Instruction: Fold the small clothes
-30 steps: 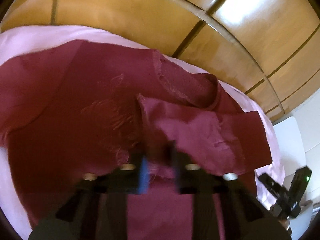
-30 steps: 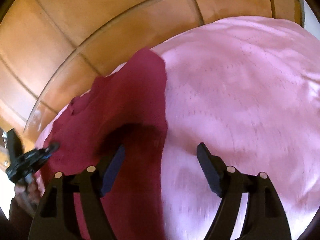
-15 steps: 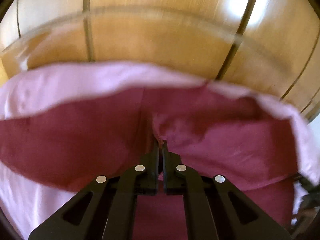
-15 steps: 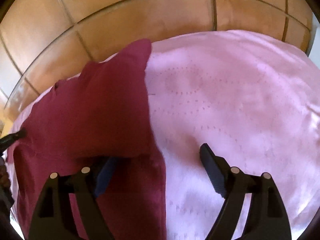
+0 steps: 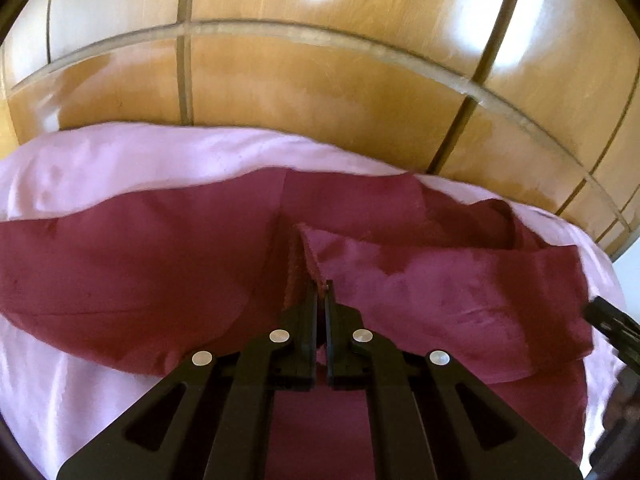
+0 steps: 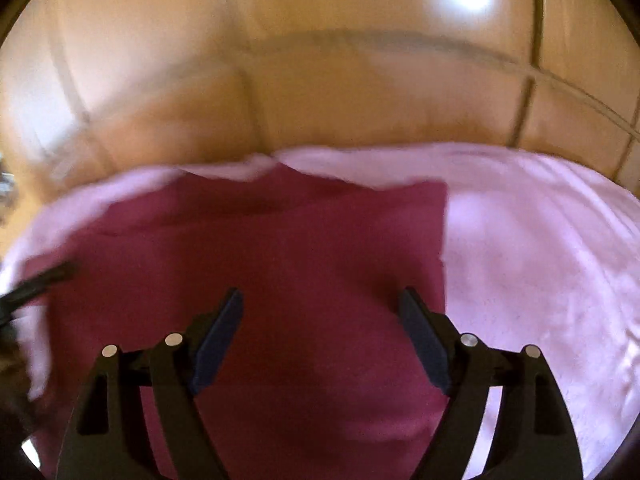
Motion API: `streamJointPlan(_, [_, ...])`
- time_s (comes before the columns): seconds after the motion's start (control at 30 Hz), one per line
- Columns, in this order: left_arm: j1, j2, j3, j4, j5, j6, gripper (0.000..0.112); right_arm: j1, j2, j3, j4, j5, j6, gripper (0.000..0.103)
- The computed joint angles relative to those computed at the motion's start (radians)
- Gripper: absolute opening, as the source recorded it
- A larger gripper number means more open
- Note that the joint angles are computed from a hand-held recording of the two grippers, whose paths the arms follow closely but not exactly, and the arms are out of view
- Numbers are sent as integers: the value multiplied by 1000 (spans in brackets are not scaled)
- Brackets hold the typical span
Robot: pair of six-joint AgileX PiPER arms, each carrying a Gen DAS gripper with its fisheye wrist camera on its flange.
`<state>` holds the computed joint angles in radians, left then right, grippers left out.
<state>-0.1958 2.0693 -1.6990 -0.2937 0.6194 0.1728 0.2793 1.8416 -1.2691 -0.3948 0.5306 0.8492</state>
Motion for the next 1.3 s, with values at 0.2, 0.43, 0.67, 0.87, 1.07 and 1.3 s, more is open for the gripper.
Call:
streamJointPlan(0.2, [-28,44,20,138,-20,-76,3,-14,82,-9,-89,16,87,83])
streamJointPlan(0.43, [49,-62,141,-75,-20,-6,34,143,-50,28,-308,164,318,95])
streamJointPlan(0.67, [140,-282,429,-245,-102,194,34,378,-137,33,-448,322,494,100])
streamJointPlan(0.87, [268,-404,590,-338,-96,338,49,535,-132,-12,-507,433,542,100])
streamJointPlan(1.07, [470,-489,708,-490,-50,500,53,667,-100,-82,-517,499,523,100])
streamJointPlan(1.3, [711,-522,748,-640,21,658,71,775,-51,-160,-488,463,479,100])
